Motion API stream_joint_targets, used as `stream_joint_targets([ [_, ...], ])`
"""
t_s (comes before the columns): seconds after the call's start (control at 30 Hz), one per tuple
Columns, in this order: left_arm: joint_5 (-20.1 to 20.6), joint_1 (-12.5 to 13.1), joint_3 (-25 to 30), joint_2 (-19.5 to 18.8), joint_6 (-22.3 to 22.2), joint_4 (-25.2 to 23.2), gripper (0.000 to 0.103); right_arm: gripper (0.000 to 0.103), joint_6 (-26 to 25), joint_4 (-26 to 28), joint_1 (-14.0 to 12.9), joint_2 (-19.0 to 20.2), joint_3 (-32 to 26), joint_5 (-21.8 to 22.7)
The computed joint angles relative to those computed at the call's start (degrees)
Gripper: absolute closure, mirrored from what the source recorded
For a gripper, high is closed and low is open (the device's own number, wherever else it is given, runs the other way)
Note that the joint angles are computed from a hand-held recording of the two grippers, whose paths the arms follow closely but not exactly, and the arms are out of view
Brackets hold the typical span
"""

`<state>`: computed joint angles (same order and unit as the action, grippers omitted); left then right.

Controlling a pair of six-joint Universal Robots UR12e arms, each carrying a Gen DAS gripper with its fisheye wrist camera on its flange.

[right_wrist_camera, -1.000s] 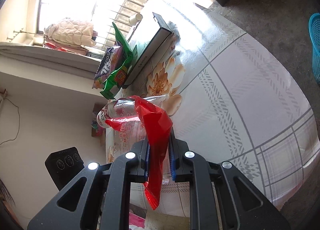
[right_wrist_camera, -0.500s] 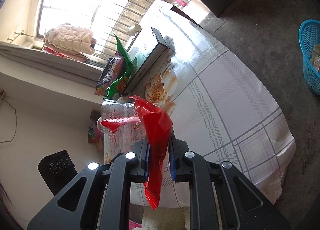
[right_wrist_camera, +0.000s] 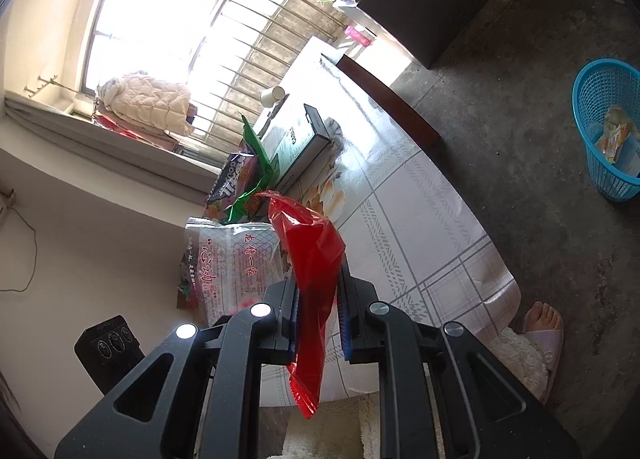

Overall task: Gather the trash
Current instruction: 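Carry the clear bag with the left tool while the right tool carries the wrapper to the basket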

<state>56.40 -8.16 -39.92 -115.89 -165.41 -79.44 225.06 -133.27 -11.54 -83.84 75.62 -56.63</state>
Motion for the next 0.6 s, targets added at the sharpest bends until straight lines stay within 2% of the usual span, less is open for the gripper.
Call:
stream_joint_targets([
  [0.37, 1.66, -1.70, -0.50, 1.48, 2.74, 2.33, 0.103, 0.087, 2.93, -6.13, -2.52, -4.37, 5.28, -0.18],
  [0.6, 0.50, -2.84, 0.73, 1.56, 5.20, 0.61, 0.103, 0.087, 5.54, -9.48, -4.50, -7.89, 9.23, -1.84],
])
